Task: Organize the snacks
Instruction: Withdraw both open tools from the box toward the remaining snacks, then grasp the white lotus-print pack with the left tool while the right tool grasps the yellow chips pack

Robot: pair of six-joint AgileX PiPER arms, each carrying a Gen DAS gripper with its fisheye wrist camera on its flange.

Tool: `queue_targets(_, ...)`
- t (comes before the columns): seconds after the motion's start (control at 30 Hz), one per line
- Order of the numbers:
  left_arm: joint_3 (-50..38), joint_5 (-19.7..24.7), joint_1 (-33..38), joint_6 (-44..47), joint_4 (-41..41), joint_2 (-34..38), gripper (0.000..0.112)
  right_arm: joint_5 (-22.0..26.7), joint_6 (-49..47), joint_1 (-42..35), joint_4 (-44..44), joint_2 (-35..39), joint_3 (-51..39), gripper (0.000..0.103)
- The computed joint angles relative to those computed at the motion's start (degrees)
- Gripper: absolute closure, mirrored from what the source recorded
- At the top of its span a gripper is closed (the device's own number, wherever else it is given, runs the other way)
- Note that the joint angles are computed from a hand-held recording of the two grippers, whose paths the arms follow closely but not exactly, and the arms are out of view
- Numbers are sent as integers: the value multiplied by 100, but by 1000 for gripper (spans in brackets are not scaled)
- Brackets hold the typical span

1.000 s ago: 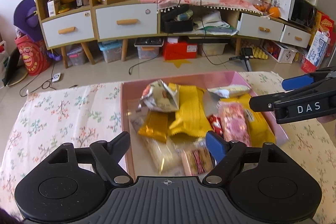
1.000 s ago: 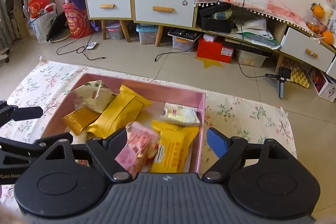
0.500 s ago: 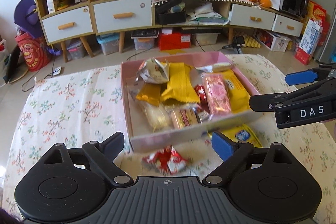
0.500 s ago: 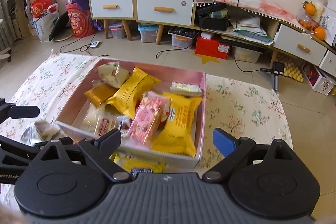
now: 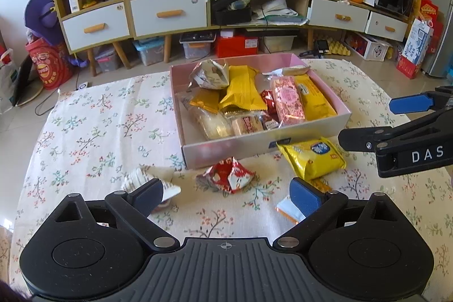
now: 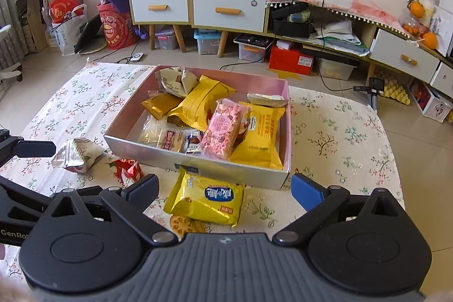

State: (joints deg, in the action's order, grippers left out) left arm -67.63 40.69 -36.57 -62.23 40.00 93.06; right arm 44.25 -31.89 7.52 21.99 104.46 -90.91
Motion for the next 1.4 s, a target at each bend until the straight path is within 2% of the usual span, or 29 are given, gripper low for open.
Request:
queue_targets(0.17, 392, -147, -145, -365, 343, -160, 12, -182, -111, -24, 183, -179, 400, 1)
queue_targets(0.43, 428, -198, -187, -99, 60, -105, 11, -315, -212, 49, 194, -312, 789, 1)
queue_targets(0.8, 536, -321, -265, -368, 392, 1, 11, -469, -595, 73, 227, -374, 1061, 1)
queue_targets(1.1, 1079, -1119, -158, -1028, 978, -42, 11, -474, -1751, -181, 1057, -197, 1129, 1)
queue_targets(1.4, 1142, -1952, -58, -755, 1070, 247, 11, -138, -1766, -281, 1279, 275, 697, 1)
